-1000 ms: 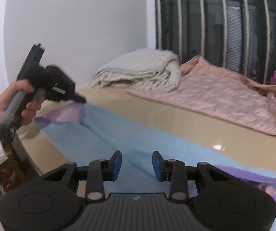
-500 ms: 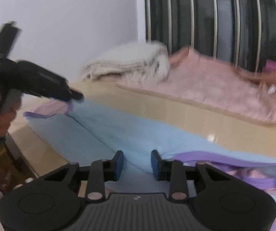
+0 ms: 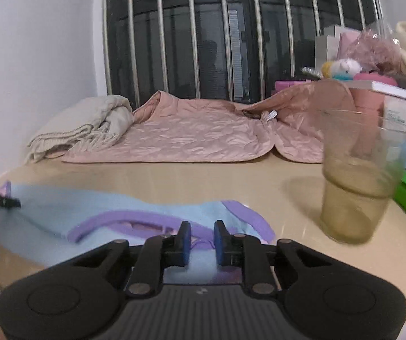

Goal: Fold clothes
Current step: 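Grasp and tug the folded edge again with the left gripper while the right gripper holds the trim, then grasp the purple-trimmed garment end with the right gripper and lift it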

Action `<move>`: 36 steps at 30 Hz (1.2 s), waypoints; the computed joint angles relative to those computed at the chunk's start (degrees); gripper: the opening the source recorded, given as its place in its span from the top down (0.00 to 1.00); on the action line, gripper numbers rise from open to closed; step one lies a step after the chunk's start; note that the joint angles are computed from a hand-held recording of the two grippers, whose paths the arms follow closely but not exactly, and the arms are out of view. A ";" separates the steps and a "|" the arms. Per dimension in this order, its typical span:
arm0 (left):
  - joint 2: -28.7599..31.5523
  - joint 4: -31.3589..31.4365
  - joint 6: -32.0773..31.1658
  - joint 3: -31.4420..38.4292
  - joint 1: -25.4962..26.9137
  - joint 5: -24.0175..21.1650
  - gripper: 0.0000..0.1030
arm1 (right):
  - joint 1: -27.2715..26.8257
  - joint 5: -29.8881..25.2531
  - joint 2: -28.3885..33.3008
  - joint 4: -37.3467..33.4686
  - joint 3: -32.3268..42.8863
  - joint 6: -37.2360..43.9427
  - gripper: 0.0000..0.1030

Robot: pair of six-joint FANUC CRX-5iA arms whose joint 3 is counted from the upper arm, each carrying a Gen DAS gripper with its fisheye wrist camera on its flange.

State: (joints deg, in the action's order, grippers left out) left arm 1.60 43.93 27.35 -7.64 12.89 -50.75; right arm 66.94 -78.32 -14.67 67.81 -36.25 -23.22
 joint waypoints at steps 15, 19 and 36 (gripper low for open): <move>-1.14 -0.18 1.09 -0.75 -0.80 -0.51 0.61 | 1.19 -10.80 6.09 -0.53 0.97 -10.51 0.62; -0.92 -0.25 1.39 -0.59 -0.46 -0.77 0.61 | 1.33 -12.16 7.20 2.44 -1.51 -10.14 0.62; -2.98 5.19 2.20 -1.33 6.58 -2.22 0.54 | -5.11 7.32 7.66 14.23 6.23 -7.67 0.89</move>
